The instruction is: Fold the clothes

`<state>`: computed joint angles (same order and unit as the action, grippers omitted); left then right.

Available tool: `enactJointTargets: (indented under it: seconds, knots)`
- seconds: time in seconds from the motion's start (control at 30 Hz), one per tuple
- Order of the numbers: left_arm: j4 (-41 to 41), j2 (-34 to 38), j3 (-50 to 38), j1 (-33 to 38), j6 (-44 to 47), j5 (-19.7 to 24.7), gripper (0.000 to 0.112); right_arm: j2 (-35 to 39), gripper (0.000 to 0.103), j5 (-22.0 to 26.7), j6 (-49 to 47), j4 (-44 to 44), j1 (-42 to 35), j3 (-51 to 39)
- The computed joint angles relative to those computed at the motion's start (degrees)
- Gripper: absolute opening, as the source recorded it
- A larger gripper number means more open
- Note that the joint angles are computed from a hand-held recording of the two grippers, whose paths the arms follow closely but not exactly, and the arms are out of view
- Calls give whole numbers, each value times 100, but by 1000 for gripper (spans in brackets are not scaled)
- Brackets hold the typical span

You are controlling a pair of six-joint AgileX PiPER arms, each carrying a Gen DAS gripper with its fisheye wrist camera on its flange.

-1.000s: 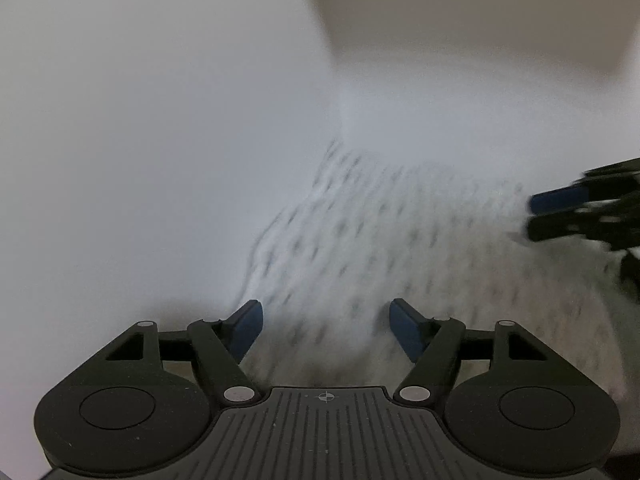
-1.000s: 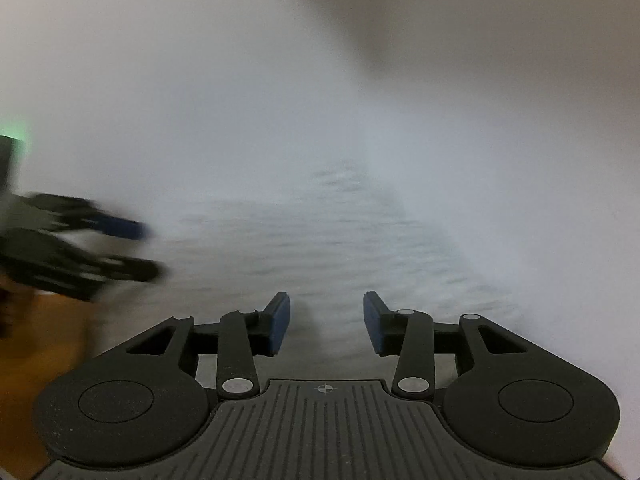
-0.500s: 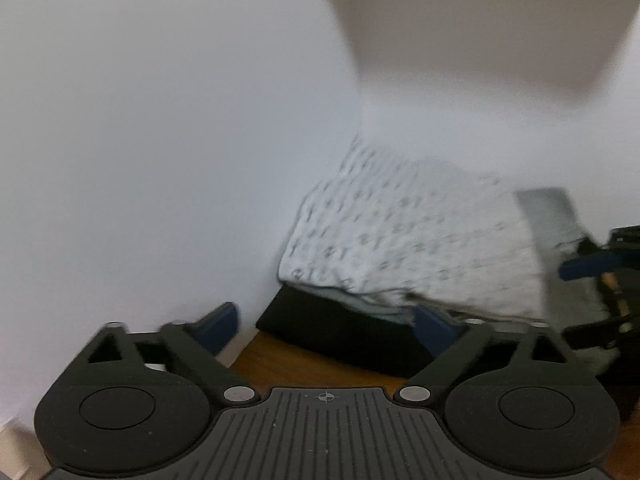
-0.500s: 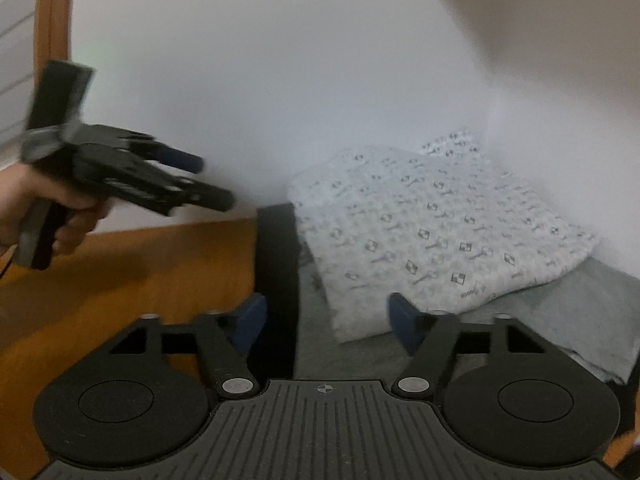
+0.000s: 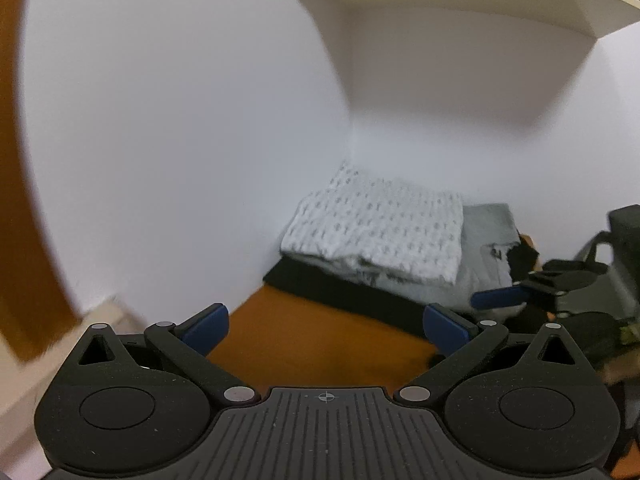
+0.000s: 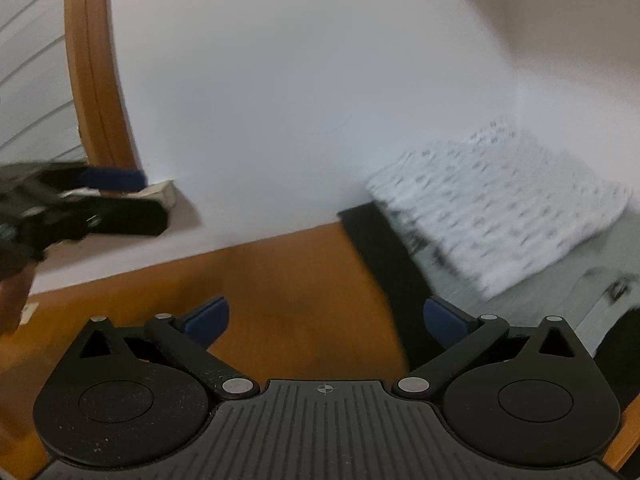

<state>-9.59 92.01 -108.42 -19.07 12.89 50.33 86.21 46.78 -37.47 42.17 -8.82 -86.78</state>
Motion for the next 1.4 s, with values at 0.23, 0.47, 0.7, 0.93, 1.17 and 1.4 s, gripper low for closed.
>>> enactJointTargets:
  seconds: [0.23, 0.47, 0.7, 0.93, 1.17, 1.4]
  knots:
    - [-334, -1003, 1401, 434, 357, -156, 103, -478, 103, -790, 1573, -1507, 1196, 735]
    - [-796, -1336, 2188, 972, 847, -299, 103, -515, 103, -1048, 3986, -3742, 2274, 868]
    - [-1206, -1020, 2511, 1432, 1429, -522, 103, -378, 103, -890, 6288, -5641, 2951, 990]
    - [-1530, -396, 2352, 1786, 2015, -478, 103, -120, 103, -85, 8091, -7256, 3622, 705]
    - [-1910, -29, 2050, 2116, 2556, -159, 103, 289, 103, 1277, 10131, -8561, 4551, 285]
    - [-2028, 23, 1981, 2207, 2943, -14, 103, 635, 103, 2277, 11133, -8995, 5157, -110]
